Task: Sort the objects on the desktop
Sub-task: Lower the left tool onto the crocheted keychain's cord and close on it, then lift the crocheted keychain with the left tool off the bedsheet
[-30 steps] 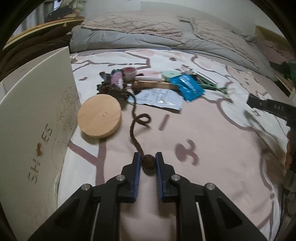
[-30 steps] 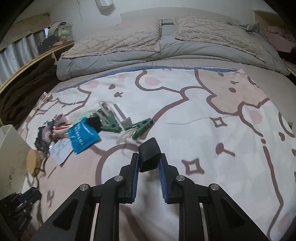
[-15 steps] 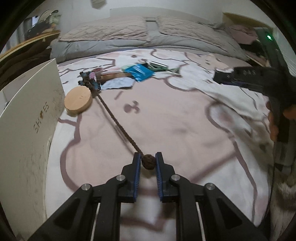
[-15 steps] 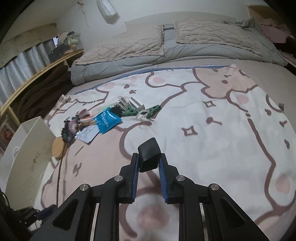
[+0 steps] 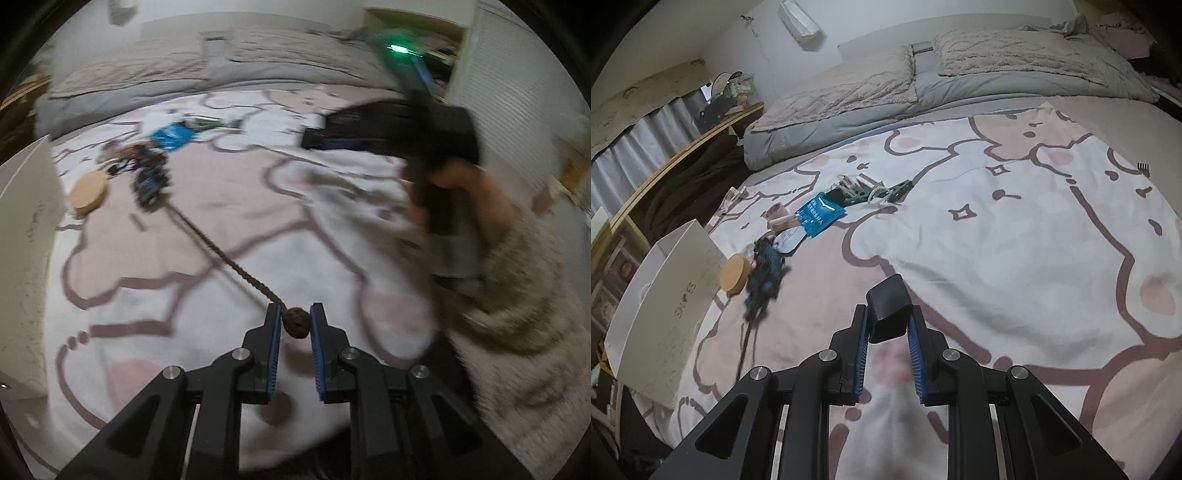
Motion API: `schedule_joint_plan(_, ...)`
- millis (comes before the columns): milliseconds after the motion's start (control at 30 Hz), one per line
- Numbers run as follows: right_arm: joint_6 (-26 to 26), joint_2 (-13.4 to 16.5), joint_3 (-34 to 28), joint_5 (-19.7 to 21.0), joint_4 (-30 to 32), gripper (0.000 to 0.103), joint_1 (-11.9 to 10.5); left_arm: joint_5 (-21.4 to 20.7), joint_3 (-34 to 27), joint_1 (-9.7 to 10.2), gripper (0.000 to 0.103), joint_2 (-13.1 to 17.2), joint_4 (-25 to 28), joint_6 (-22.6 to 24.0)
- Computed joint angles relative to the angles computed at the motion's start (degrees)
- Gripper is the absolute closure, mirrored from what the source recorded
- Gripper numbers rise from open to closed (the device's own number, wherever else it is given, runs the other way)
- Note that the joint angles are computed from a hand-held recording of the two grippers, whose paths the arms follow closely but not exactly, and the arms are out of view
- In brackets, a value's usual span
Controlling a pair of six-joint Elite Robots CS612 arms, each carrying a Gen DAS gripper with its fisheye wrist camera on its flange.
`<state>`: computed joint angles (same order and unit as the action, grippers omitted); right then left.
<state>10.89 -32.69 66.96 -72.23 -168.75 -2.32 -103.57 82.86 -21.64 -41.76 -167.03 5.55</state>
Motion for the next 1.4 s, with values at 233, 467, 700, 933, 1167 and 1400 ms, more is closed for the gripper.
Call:
schedule_joint_plan(233,-0.12,-0.33,0.62,0.44,-0.97,0.081,-0.06,0.92,0.46,-0.65,0.087,-1.3,-1.59,3.24)
schedule_joint_plan(467,0.34,-0.23,0.68,0.46,-1.06,0.082,-0.27,10.05,-6.79,0.65,0.087,2.86,-3.19,-2.86)
schedule_joint_plan(700,0.82,-0.12,0.61,1.25,-1.08,0.082,-0.47,13.11,-14.96,1.87,0.05,7.7,1.55,-4.4)
schedule_joint_plan(933,0.25,0.07,0.26,2.19,-0.05,0.081,-0.44,13.91,-20.5,2.31,0.028,11.22,4.07,-4.83)
schedule_joint_plan(1167,-0.76,0.02,0.29,1.86,0.74,0.081,-0.09,13.04,-25.88,2.59,0.028,14.35,8.66,-7.3)
schedule_joint_plan(1400,-1.36,0.09,0.19,1.52,1.04,0.081,0.04,13.25,-28.34,2.84,0.068,15.86,11.32,-10.65)
